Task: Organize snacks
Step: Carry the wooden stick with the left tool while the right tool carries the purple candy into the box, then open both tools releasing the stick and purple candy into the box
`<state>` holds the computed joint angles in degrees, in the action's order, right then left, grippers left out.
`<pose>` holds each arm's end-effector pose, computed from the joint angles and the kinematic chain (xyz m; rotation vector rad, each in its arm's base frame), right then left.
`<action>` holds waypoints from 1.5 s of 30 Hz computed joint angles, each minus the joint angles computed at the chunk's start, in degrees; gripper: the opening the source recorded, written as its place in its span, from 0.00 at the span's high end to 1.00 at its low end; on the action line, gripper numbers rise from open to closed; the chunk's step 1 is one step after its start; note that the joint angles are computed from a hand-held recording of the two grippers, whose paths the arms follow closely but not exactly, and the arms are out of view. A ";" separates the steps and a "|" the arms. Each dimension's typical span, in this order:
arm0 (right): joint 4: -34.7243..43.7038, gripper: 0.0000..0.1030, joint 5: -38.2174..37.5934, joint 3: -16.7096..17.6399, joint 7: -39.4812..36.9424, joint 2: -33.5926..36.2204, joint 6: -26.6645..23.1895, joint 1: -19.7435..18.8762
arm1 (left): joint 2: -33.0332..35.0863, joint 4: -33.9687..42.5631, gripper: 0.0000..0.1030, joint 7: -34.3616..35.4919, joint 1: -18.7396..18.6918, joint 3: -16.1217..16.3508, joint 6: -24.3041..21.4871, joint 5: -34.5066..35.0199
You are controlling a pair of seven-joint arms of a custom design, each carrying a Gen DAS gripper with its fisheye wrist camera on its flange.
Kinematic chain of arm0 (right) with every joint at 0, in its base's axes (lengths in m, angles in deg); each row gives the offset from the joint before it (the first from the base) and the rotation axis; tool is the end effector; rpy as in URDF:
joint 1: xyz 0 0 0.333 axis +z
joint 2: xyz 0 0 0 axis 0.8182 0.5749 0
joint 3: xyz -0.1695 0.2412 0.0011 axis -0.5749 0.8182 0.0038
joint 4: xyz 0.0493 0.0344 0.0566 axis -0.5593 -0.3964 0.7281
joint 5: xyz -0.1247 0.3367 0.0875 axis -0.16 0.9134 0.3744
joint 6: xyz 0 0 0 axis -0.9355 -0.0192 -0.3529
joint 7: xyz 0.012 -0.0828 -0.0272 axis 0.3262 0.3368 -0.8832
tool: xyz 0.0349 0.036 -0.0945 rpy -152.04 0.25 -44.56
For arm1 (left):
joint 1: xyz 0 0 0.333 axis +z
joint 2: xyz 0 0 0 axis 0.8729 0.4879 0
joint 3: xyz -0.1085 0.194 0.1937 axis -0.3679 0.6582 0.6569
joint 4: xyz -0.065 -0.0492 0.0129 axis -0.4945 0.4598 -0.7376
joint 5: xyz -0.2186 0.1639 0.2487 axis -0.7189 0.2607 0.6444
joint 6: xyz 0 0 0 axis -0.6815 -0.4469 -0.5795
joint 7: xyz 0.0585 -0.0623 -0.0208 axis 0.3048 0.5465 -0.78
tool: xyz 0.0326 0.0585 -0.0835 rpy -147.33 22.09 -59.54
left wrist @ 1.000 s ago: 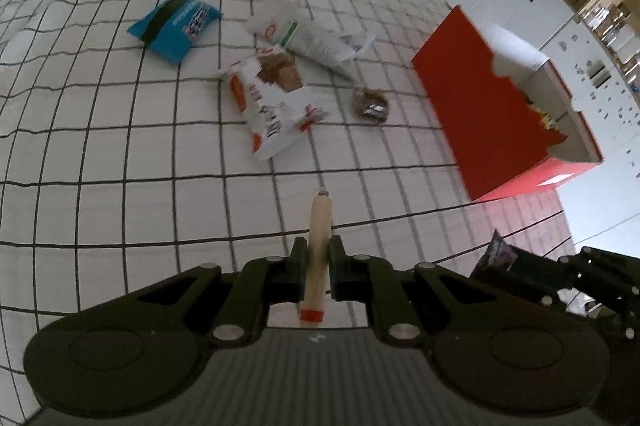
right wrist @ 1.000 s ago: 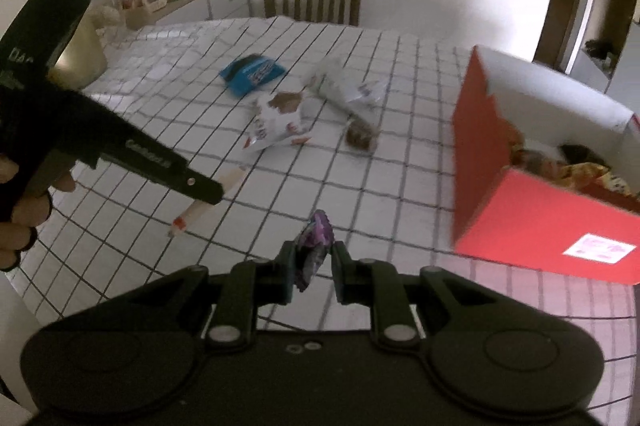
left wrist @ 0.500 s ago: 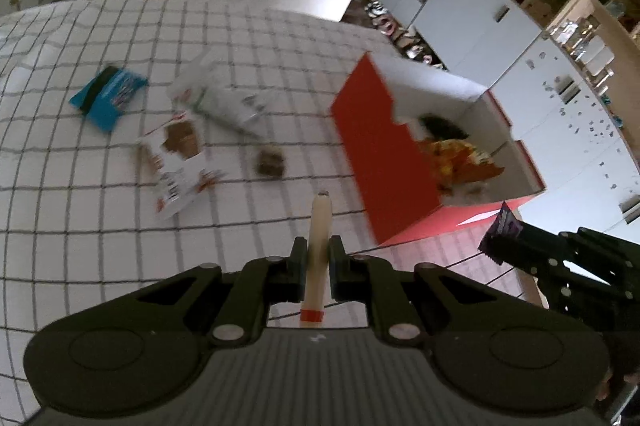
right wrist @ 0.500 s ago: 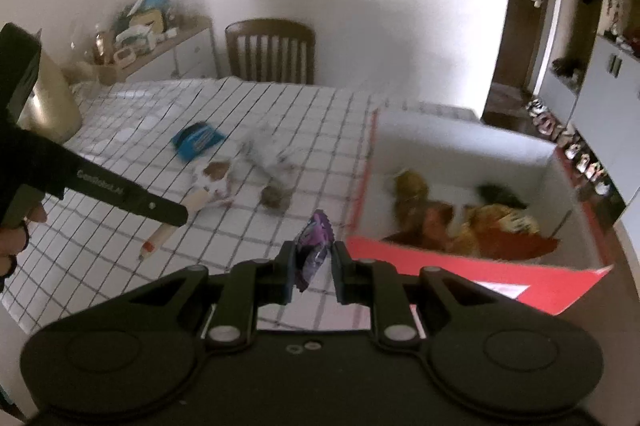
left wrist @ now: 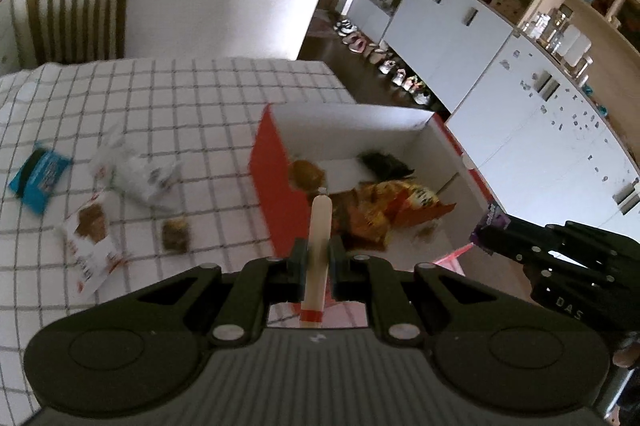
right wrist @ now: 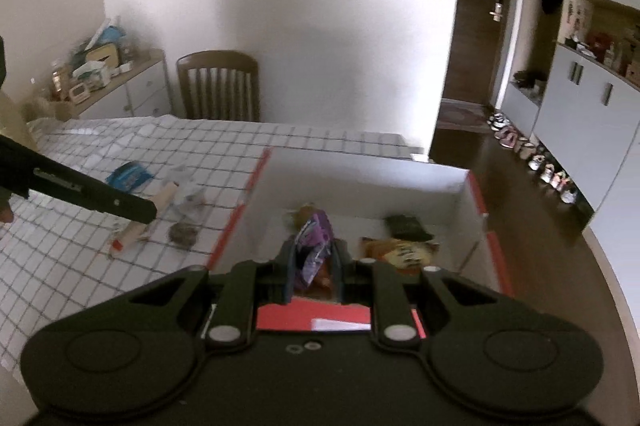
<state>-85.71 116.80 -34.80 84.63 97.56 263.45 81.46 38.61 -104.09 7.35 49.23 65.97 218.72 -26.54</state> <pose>0.4967 0.3166 0.4517 -2.0698 0.9285 -0.4590 0.4498 -0.2303 0.4663 -2.1539 1.5640 -0.9244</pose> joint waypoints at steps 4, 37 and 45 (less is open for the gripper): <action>2.09 0.82 -0.88 -1.33 0.44 1.84 -0.63 -1.11 | 5.32 6.58 0.90 -0.48 0.33 -0.84 -1.72 2.45; 22.34 0.82 -15.99 -5.28 14.78 18.11 -22.65 -3.61 | 42.95 51.99 0.90 13.16 -5.43 1.76 -24.02 -1.86; 23.74 0.82 -17.97 -6.01 15.45 19.62 -23.88 -2.95 | 45.23 54.45 0.89 14.54 -5.81 1.65 -26.42 -4.31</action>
<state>-61.97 98.83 -40.81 100.08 117.18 239.57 78.50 83.85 -49.64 21.89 43.42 67.63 192.31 -30.85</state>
